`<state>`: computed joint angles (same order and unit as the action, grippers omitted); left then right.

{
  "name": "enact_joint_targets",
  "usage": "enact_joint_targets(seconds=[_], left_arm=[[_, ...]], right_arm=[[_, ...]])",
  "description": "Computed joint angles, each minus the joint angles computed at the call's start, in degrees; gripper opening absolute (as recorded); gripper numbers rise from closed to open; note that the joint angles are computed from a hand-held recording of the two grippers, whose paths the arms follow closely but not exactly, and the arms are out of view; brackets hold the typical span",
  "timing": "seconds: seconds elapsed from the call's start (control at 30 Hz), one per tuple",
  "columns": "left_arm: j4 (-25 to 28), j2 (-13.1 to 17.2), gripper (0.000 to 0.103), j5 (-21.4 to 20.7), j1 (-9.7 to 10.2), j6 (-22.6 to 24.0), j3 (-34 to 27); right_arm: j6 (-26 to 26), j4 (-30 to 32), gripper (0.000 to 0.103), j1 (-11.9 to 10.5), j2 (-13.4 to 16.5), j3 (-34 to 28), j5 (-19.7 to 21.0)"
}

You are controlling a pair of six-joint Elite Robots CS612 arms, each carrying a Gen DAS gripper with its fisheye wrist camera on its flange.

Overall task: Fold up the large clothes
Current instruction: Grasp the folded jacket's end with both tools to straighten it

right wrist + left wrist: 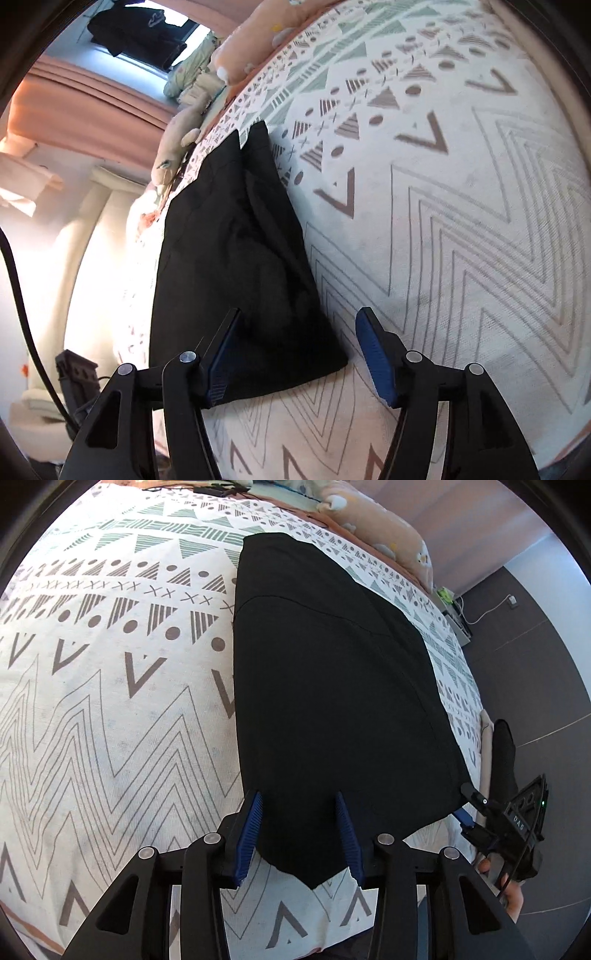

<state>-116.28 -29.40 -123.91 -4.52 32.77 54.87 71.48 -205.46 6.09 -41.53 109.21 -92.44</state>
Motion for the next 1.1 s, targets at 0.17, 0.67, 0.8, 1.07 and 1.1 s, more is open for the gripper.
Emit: enact_joint_targets(seconds=[0.17, 0.67, 0.8, 1.07, 1.1], left_arm=[[-1.75, -0.23, 0.042, 0.45, -0.14, 0.12, 1.06], [-3.14, -0.80, 0.018, 1.64, 0.59, 3.84, 1.19], [-2.84, -1.05, 0.018, 2.06, 1.44, 5.81, 1.12], [-0.59, -1.65, 0.017, 1.89, 3.27, 9.18, 1.65], [-0.36, -1.76, 0.017, 1.90, 3.49, 9.57, 1.82]], right_arm=[[1.92, -2.42, 0.063, -0.40, 1.47, -0.37, 2.01], [0.40, -6.09, 0.014, 1.92, 1.89, -1.28, 4.41], [-0.84, -4.37, 0.014, 3.26, 1.75, -2.00, 5.00], [-1.59, -3.12, 0.014, 5.48, 1.73, -2.46, 5.31], [-1.69, -2.84, 0.014, 5.66, 1.76, -2.59, 5.36]])
